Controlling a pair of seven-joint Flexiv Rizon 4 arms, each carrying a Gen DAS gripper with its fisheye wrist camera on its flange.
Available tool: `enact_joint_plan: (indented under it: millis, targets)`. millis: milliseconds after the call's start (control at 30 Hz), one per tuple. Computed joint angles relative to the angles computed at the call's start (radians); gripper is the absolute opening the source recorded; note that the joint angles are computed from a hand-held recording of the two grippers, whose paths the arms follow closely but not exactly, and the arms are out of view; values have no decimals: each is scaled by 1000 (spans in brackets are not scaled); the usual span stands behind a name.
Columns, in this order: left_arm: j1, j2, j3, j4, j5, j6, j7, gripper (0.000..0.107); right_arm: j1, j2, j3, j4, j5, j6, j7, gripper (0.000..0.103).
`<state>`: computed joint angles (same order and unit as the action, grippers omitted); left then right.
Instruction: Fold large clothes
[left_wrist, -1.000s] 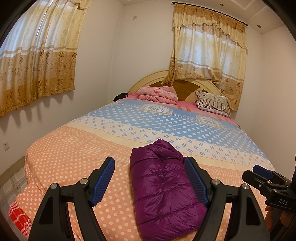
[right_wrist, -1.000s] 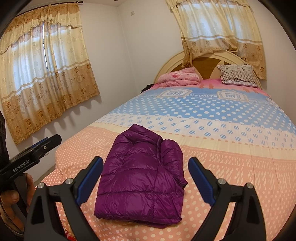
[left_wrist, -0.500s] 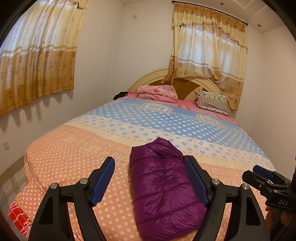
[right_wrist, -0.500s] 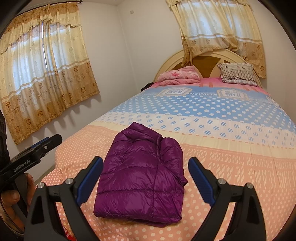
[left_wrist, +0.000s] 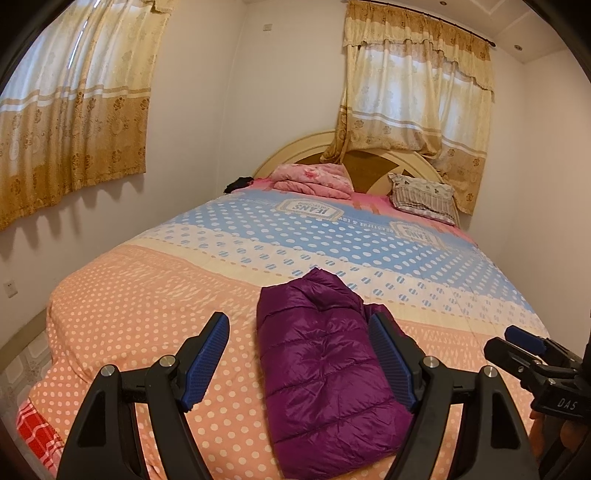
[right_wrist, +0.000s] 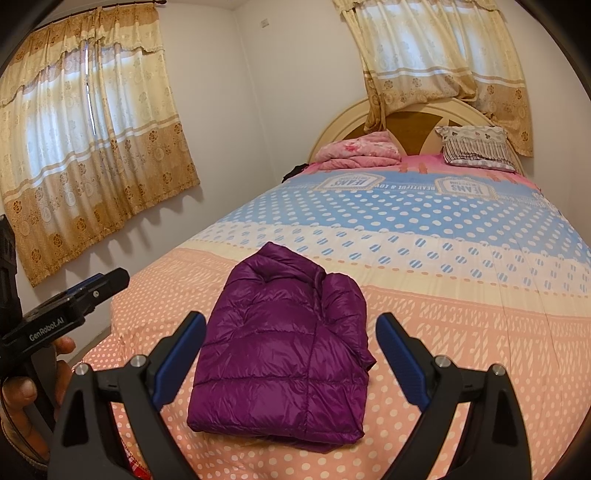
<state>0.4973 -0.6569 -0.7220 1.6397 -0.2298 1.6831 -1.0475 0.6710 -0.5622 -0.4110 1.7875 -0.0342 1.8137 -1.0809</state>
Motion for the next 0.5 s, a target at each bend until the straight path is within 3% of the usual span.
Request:
enact_joint_plan:
  millis: [200,500]
  targets:
    - [14,-5,-23,6,17,10,7,78,-3,1,3,0,-4,-4,1,95]
    - [-9,0,8,4,24,13,4,78,-12,3,11,5,-6,6,-9,95]
